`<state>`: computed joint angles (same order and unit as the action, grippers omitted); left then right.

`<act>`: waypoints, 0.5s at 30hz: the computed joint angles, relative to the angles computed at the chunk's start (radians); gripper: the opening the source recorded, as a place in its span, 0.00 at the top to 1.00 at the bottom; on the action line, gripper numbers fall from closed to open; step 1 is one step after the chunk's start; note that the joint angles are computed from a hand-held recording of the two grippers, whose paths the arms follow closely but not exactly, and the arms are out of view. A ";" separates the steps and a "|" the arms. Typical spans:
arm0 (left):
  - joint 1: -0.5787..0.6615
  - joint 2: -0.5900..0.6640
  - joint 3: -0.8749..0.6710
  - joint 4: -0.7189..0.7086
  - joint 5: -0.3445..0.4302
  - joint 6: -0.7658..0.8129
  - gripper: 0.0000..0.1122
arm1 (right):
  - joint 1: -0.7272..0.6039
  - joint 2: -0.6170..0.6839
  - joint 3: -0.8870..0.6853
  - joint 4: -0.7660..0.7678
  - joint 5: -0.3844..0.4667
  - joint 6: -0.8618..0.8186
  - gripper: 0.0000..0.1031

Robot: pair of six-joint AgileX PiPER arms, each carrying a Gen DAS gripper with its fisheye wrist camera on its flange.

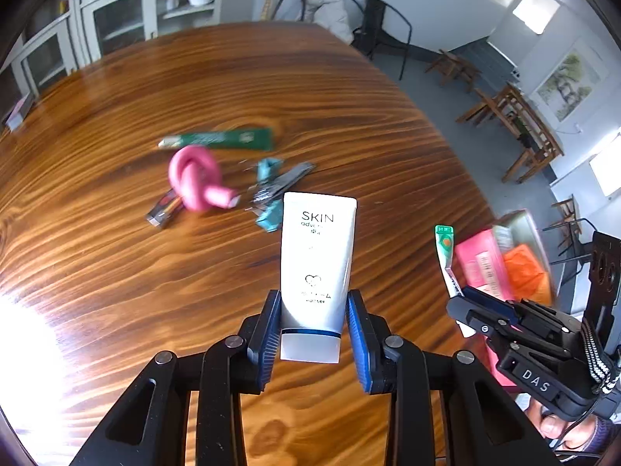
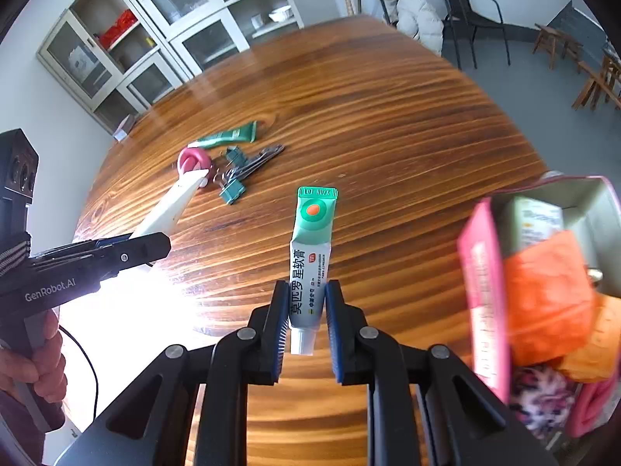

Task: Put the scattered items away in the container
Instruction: 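Carry the cleanser and ointment tubes with both tools over the tin box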

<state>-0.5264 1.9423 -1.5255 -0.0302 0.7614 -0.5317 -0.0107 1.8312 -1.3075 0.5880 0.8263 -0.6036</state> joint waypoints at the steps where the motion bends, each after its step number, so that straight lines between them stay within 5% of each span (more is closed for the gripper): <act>1: -0.016 0.026 -0.045 0.008 0.014 -0.013 0.69 | -0.018 -0.011 0.006 0.005 0.003 -0.016 0.80; 9: -0.149 0.125 -0.287 0.032 0.109 -0.045 0.69 | -0.216 -0.124 0.061 0.024 0.037 -0.161 0.80; 15: -0.257 0.311 -0.643 0.025 0.257 -0.028 0.69 | -0.398 -0.124 0.023 0.030 0.086 -0.218 0.80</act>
<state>-0.7832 2.2531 -2.1681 -0.0049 1.0187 -0.5594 -0.4090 1.7069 -1.2847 0.6183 0.9126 -0.8212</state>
